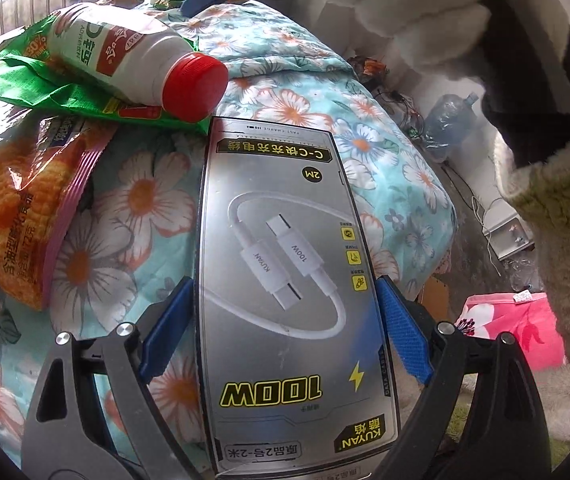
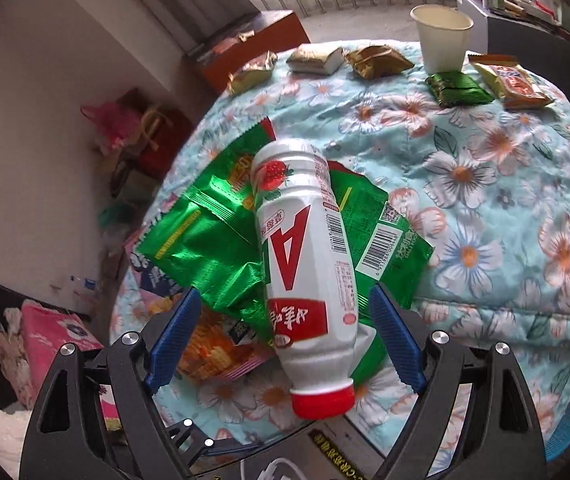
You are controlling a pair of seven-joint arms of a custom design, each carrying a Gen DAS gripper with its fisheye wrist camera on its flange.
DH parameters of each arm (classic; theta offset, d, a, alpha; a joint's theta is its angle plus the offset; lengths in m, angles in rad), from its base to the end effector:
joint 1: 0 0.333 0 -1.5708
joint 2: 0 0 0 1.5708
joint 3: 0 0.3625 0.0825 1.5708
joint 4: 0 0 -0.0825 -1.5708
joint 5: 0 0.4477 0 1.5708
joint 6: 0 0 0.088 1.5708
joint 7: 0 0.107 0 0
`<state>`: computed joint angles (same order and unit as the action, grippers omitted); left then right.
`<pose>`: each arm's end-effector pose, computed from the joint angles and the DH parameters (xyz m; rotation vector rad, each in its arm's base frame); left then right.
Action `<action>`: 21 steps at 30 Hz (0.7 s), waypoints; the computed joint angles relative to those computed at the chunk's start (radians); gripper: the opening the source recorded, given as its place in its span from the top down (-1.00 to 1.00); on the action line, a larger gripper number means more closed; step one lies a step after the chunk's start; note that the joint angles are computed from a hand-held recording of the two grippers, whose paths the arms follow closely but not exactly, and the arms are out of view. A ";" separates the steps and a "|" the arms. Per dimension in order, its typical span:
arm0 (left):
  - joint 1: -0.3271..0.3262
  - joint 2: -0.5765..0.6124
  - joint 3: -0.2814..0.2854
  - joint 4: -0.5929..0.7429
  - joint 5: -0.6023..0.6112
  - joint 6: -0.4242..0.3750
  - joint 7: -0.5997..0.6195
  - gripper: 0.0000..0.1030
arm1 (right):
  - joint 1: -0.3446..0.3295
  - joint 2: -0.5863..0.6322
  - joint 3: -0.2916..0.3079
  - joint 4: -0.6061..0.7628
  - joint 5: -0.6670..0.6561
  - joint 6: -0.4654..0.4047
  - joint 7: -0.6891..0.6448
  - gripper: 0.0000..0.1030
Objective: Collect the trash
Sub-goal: 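Grasp the white AD drink bottle with the right tool while the left holds the cable box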
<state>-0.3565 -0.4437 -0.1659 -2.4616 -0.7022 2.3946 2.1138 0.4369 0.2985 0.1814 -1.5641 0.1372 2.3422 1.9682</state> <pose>0.4122 -0.2490 0.5079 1.3247 -2.6043 0.9212 0.6319 0.4303 0.5546 -1.9759 1.7372 0.0417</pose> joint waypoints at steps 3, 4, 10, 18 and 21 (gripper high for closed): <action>-0.007 0.002 0.017 0.000 -0.028 -0.011 0.025 -0.66 | 0.019 0.061 -0.010 0.081 -0.055 -0.093 0.013 -0.58; -0.007 0.004 0.022 0.003 -0.037 -0.019 0.034 -0.66 | 0.022 0.074 -0.011 0.096 -0.062 -0.110 0.019 -0.49; 0.003 0.004 0.030 0.005 -0.078 -0.046 0.064 -0.66 | 0.015 0.065 -0.019 0.071 -0.067 -0.077 0.069 -0.22; 0.015 -0.010 0.030 -0.008 -0.106 -0.051 0.075 -0.66 | -0.012 -0.083 -0.044 -0.091 -0.098 -0.010 0.162 -0.20; 0.017 -0.012 0.030 -0.010 -0.109 -0.050 0.077 -0.66 | -0.030 -0.184 -0.051 -0.212 -0.088 0.038 0.212 -0.20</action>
